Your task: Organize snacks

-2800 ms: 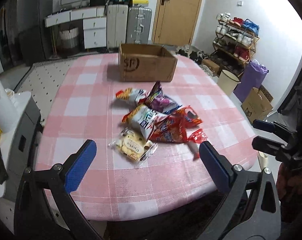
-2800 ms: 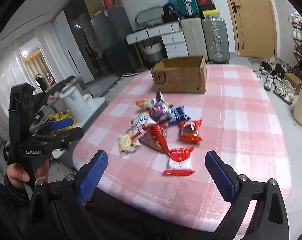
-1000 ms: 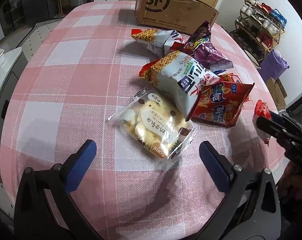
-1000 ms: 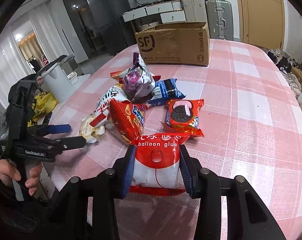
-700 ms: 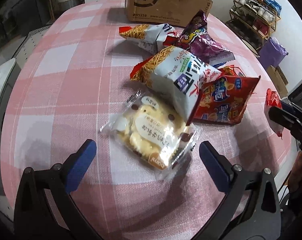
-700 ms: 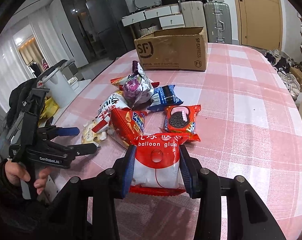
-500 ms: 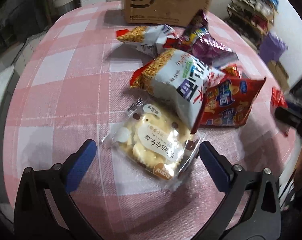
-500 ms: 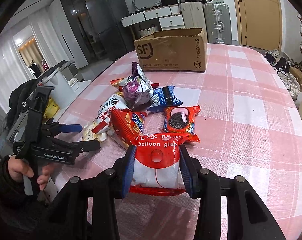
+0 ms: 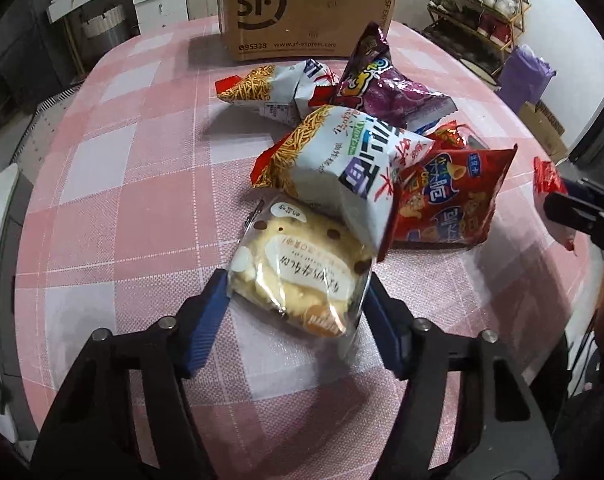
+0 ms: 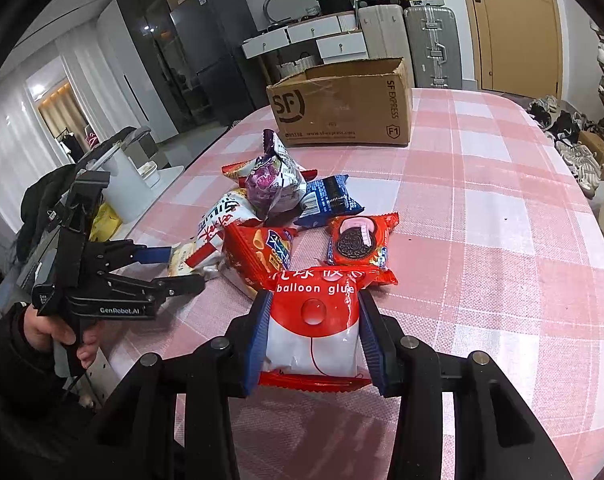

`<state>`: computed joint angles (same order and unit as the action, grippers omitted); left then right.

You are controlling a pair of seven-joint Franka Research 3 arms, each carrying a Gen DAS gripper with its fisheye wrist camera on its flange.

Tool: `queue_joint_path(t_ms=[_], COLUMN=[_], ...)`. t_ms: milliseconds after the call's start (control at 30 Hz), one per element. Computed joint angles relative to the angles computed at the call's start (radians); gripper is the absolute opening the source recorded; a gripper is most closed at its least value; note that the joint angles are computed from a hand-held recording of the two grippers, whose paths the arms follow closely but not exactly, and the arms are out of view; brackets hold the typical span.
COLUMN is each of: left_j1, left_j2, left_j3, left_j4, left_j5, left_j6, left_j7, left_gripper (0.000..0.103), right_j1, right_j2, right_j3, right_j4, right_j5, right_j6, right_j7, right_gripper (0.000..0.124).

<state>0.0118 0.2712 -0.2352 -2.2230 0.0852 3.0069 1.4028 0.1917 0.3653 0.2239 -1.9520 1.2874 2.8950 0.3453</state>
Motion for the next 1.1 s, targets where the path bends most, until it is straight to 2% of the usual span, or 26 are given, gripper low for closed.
queue_joint_path(t_ms=[100, 233, 300, 600, 767, 900, 1000, 1100], left_j1=[0.05, 0.056, 0.071, 0.065, 0.097, 0.061, 0.032, -0.007], left_j2=[-0.004, -0.013, -0.03, -0.106, -0.173, -0.23, -0.269, -0.292], left_j3=[-0.05, -0.058, -0.08, -0.073, -0.117, -0.1, -0.096, -0.063], left_j4=[-0.011, -0.031, -0.055, -0.131, -0.176, -0.202, -0.205, -0.205], left_j5=[-0.059, -0.086, -0.114, -0.168, -0.3, -0.378, -0.518, -0.52], left_j6=[0.011, 0.024, 0.033, 0.076, 0.101, 0.117, 0.112, 0.112], left_j7=[0.044, 0.059, 0.074, 0.084, 0.18, 0.245, 0.368, 0.374], left_gripper=[0.06, 0.06, 0.06, 0.06, 0.06, 0.06, 0.06, 0.06], right_j1=[-0.003, -0.003, 0.0, 0.007, 0.011, 0.015, 0.023, 0.028], right_j2=[-0.007, -0.016, -0.02, -0.038, -0.054, -0.073, -0.083, -0.089], right_j3=[0.003, 0.0, -0.003, -0.014, -0.021, -0.03, -0.038, -0.044], right_j4=[-0.005, -0.007, -0.009, -0.015, -0.017, -0.014, -0.01, -0.001], right_j5=[0.016, 0.041, 0.046, 0.08, 0.106, 0.138, 0.146, 0.151], right_j6=[0.003, -0.002, -0.003, -0.018, -0.036, -0.059, -0.066, -0.076], right_j7=[-0.011, -0.027, -0.031, -0.053, -0.073, -0.095, -0.103, -0.108], right_gripper=[0.042, 0.042, 0.042, 0.042, 0.042, 0.042, 0.042, 0.042])
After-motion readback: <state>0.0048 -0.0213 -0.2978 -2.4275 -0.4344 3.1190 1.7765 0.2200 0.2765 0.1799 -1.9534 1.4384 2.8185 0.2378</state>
